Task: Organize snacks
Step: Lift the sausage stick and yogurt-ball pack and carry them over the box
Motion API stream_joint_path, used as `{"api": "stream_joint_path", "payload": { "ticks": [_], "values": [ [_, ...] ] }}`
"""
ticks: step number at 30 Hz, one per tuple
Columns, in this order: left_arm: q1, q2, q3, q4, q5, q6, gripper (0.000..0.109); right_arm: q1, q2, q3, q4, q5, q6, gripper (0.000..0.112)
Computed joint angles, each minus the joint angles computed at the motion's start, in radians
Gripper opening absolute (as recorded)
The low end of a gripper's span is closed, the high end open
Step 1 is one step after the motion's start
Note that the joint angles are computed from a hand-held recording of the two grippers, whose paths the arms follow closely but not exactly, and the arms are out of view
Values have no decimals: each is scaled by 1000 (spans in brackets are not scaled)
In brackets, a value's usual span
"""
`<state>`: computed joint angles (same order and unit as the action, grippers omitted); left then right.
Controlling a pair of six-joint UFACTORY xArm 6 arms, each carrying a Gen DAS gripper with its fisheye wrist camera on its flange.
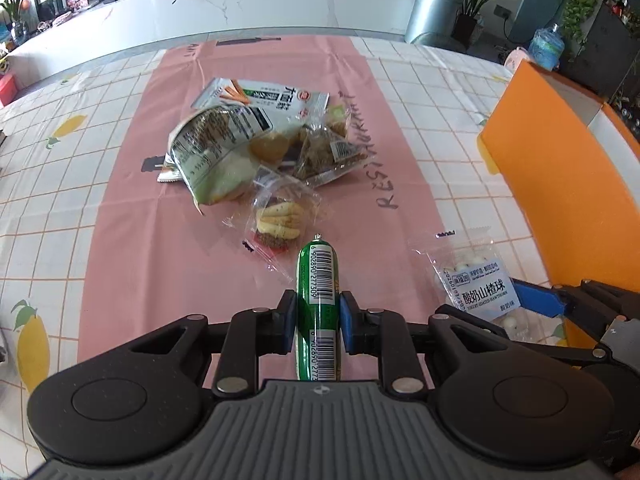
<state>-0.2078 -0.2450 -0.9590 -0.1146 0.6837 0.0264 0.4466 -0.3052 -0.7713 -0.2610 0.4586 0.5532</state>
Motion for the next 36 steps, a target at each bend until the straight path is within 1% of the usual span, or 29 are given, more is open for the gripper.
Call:
{"api": "stream_joint_path", "payload": {
  "ticks": [2,6,9,15,17,19,21,23,25,29,33,36],
  "values": [
    [4,-14,-10,-24,16,3,24,-1,-23,-2,15,14,0,56],
    [1,-45,-34,-35,44,-10,24,-9,-78,-4,48,21,-27,56],
    [-7,-73,-57,-68,61,3,24,-23,-123,-9,105,34,-64,56],
    [-52,-101,-128,-98,104,8,24,-78,-234,-13,204,79,-129,55],
    [-74,-100,-158,-109,125,12,24,-109,-263,-25,238,123,-158,54],
    [-97,-96,-187,-145,145,39,24,-146,-295,-34,262,171,-187,54],
    [-119,-75,-226,-183,170,60,24,-186,-323,-40,298,202,-235,54],
    [-149,-49,-268,-187,185,65,24,-235,-345,-53,342,246,-291,54],
    [-184,-18,-319,-193,203,75,24,-289,-360,-76,385,302,-351,54],
    [-244,84,-457,-243,271,116,24,-412,-358,-150,479,439,-492,54],
    [-305,202,-588,-211,313,127,24,-520,-312,-232,510,558,-622,54],
    [-342,284,-684,-159,365,128,24,-592,-272,-276,532,628,-716,54]
  ]
}}
